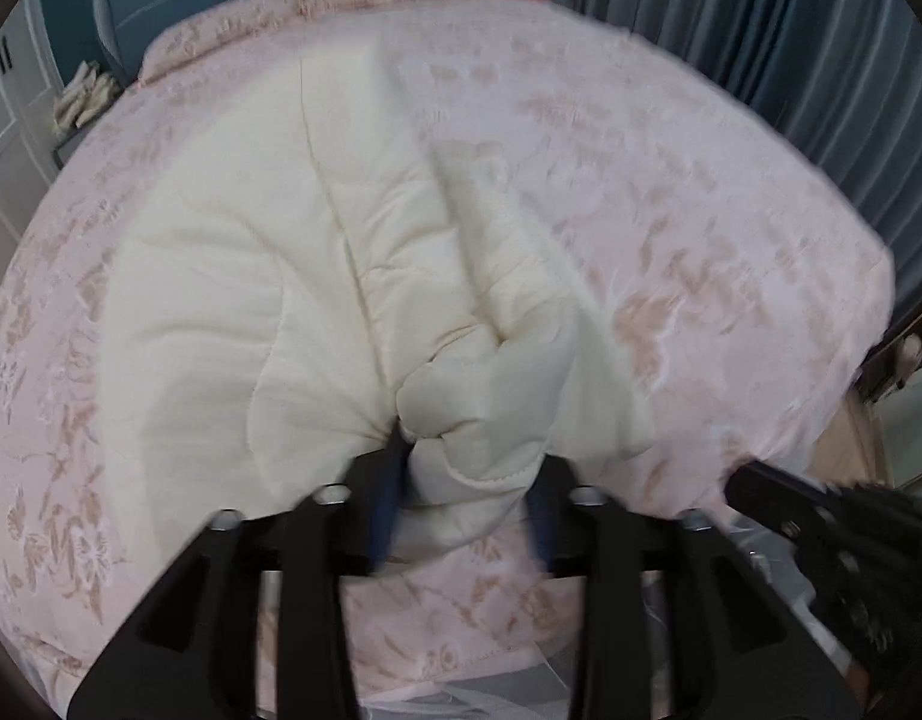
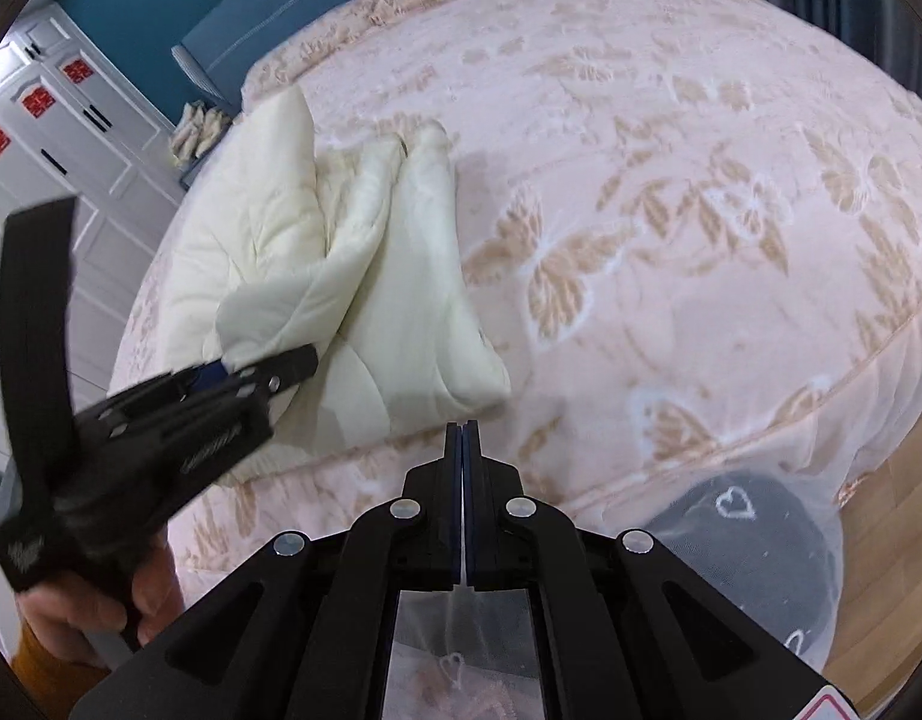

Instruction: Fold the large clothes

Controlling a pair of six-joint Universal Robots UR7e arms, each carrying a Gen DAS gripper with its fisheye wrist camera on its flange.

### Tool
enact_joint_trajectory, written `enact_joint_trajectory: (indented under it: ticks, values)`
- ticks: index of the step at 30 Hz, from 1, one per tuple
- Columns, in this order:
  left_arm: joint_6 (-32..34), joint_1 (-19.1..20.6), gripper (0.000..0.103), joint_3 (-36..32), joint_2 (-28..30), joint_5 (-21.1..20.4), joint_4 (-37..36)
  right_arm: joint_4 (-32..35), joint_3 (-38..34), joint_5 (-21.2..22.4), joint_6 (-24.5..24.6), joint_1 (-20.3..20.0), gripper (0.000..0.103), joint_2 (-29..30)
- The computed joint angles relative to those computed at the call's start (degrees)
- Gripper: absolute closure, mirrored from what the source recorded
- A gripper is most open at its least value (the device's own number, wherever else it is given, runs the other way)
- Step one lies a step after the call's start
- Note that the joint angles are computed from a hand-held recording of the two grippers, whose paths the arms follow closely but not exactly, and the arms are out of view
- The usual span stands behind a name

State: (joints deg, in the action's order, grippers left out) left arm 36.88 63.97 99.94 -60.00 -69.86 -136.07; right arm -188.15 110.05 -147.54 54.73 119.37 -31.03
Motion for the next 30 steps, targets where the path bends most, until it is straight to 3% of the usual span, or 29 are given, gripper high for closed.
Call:
enact_joint_trajectory:
  ticks: [2, 4, 5, 7, 11, 16, 18, 19, 21, 23, 26, 28, 30]
  values:
    - [-0.78, 1.04, 0.042, -1.91, -2.93, -5.0, 3.69, -0.42, -1.2, -1.52, -3.42, 1.02, 0.083, -0.62]
    - [-1.23, 1.8, 0.033, -3.21, -4.89, -6.93, 5.76, -2.66, -3.8, -2.43, -8.75, 1.94, 0.069, -0.23]
    - [-0.96, 2.06, 0.028, -3.36, -5.53, -6.96, 5.83, -4.07, -5.46, -2.64, -11.87, 2.35, 0.058, 0.12]
    - [0.5, 3.0, 0.027, -3.82, -6.62, -4.53, 5.68, -5.42, -9.21, -2.35, -17.05, 3.14, 0.044, 1.27]
    - [1.04, 5.67, 0.027, -4.45, -5.44, 3.15, 3.06, 0.31, -16.18, 0.6, -22.04, 1.66, 0.041, 2.83]
    - [1.25, 8.96, 0.027, -6.16, -2.47, 8.1, 2.66, 12.34, -23.08, 4.53, -19.77, -1.22, 0.04, 4.95]
    - [1.04, 9.57, 0.027, -6.64, -1.22, 9.14, 2.12, 14.83, -24.65, 5.13, -19.7, -1.76, 0.052, 5.61]
    - [0.45, 9.96, 0.028, -7.29, -0.49, 8.8, 2.23, 15.34, -24.92, 5.11, -19.79, -1.99, 0.075, 5.7]
    - [-0.77, 10.24, 0.037, -8.99, 1.03, 8.98, 2.72, 11.17, -22.98, 6.68, -21.73, -2.34, 0.086, 4.52]
    - [-1.6, 10.13, 0.044, -9.95, 1.74, 9.2, 3.58, 6.96, -20.57, 5.44, -23.0, -1.43, 0.089, 3.03]
    - [-3.51, 9.92, 0.046, -11.37, 1.92, 7.48, 6.16, 5.78, -16.99, -1.63, -21.3, 0.67, 0.091, 1.08]
    - [-3.4, 9.87, 0.045, -11.44, 2.05, 6.46, 6.47, 6.17, -12.1, -3.23, -16.22, 0.69, 0.091, -1.4]
    - [-2.61, 9.41, 0.046, -10.27, 2.39, 7.32, 5.36, 6.34, -6.77, -1.38, -10.16, -0.83, 0.091, -3.33]
